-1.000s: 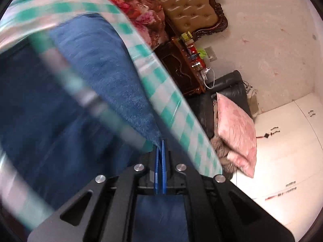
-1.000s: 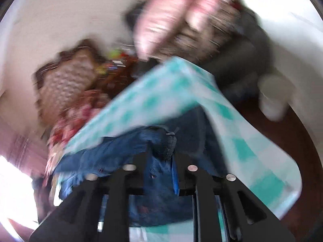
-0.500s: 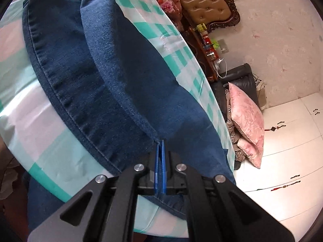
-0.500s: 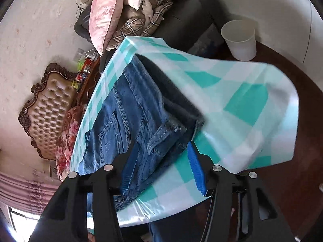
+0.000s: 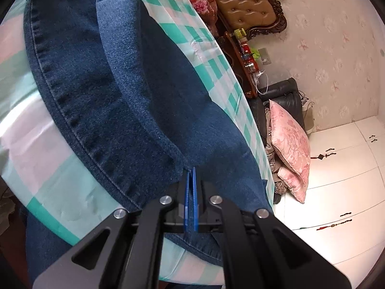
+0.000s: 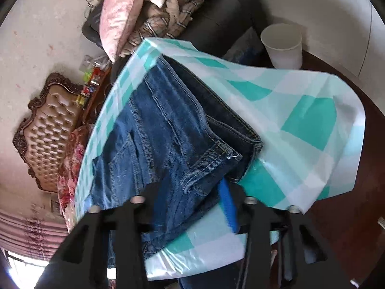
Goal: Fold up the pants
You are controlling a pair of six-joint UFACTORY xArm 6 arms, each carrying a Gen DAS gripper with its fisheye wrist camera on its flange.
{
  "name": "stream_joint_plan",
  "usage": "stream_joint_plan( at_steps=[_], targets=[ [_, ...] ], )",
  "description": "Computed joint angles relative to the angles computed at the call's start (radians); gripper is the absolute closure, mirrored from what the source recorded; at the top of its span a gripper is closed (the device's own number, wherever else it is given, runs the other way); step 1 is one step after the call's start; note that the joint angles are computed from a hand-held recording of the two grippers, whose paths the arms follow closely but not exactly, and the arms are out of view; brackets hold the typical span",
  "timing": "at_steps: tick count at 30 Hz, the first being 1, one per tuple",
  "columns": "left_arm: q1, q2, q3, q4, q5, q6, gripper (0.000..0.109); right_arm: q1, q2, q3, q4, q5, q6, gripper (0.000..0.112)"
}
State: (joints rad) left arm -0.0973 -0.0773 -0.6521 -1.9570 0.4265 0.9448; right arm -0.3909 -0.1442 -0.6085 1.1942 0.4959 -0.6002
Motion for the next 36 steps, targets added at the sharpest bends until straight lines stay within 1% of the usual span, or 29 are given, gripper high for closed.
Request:
stream_joint_plan(
  at_steps=[1,4,6,7,9,10,11,12,13,14,15,16,17,18,19,20,21,23,25,28,30,31,33,34,36],
  targets=[
    [0.002,0.004,-0.003,0.002,0.003,-0.003,0.107,0.005,0.008,-0.006,-0.012,-0.006,0.012,0.097],
    [0.014,0.015,-0.033,0.046,0.021,-0.047,0.107,0.030,-0.014,-0.018,-0.021,-0.032,0.020,0.101],
    [0.032,0.043,-0.089,0.140,0.043,-0.152,0.107,0.051,-0.006,-0.086,-0.041,-0.020,0.046,0.101],
    [0.039,0.073,-0.147,0.225,0.049,-0.245,0.108,0.060,0.003,-0.114,-0.052,-0.014,0.058,0.101],
    [0.041,0.131,-0.261,0.384,0.055,-0.402,0.108,0.088,0.071,-0.245,-0.109,0.004,0.122,0.101],
    [0.045,0.181,-0.356,0.459,0.058,-0.471,0.108,0.105,0.134,-0.350,-0.154,0.021,0.161,0.101],
    [0.048,0.211,-0.416,0.501,0.061,-0.513,0.108,0.114,0.175,-0.417,-0.180,0.029,0.190,0.101],
    [0.055,0.245,-0.488,0.555,0.059,-0.578,0.108,0.117,0.225,-0.508,-0.169,0.046,0.206,0.101],
    [0.056,0.249,-0.518,0.586,0.051,-0.615,0.108,0.117,0.241,-0.561,-0.116,0.053,0.179,0.101],
    [0.049,0.220,-0.527,0.596,0.020,-0.621,0.108,0.119,0.226,-0.582,-0.064,0.043,0.138,0.101],
    [0.035,0.172,-0.507,0.584,-0.023,-0.584,0.108,0.123,0.188,-0.570,-0.009,0.025,0.078,0.101],
    [0.019,0.115,-0.467,0.543,-0.068,-0.514,0.108,0.122,0.141,-0.538,0.062,0.015,-0.001,0.102],
    [0.007,0.033,-0.387,0.470,-0.091,-0.421,0.108,0.110,0.080,-0.474,0.109,0.019,-0.062,0.102],
    [0.005,-0.023,-0.319,0.393,-0.072,-0.349,0.108,0.096,0.036,-0.405,0.114,0.013,-0.081,0.102],
    [0.007,-0.070,-0.250,0.358,-0.041,-0.316,0.108,0.088,0.015,-0.362,0.092,0.005,-0.068,0.103],
    [-0.017,-0.117,-0.155,0.365,-0.052,-0.303,0.108,0.078,-0.008,-0.296,0.031,-0.024,-0.023,0.102],
    [-0.032,-0.132,-0.100,0.368,-0.059,-0.301,0.108,0.061,-0.019,-0.229,-0.022,-0.054,0.020,0.102],
    [-0.050,-0.132,-0.008,0.333,-0.055,-0.270,0.108,0.018,-0.009,-0.166,-0.030,-0.032,0.026,0.102],
    [-0.043,-0.103,0.032,0.278,-0.014,-0.224,0.108,-0.014,0.025,-0.132,-0.029,0.000,0.015,0.103],
    [-0.075,-0.074,0.063,0.192,-0.069,-0.137,0.108,-0.013,0.074,-0.117,-0.068,-0.045,0.018,0.103],
    [-0.057,-0.091,0.077,0.137,-0.041,-0.107,0.108,-0.030,0.062,-0.106,-0.040,-0.025,0.002,0.103],
    [-0.061,-0.101,0.078,0.127,-0.046,-0.094,0.108,-0.032,0.045,-0.098,-0.027,-0.025,-0.012,0.103],
    [-0.070,-0.124,0.080,0.094,-0.053,-0.052,0.108,-0.023,0.001,-0.078,-0.026,-0.049,-0.013,0.103],
    [-0.069,-0.119,0.073,0.073,-0.039,-0.026,0.107,-0.012,-0.006,-0.070,-0.033,-0.079,-0.012,0.103],
    [-0.047,-0.105,0.069,0.048,-0.001,0.006,0.099,0.023,0.015,-0.067,-0.135,-0.152,0.071,0.103]
  ],
)
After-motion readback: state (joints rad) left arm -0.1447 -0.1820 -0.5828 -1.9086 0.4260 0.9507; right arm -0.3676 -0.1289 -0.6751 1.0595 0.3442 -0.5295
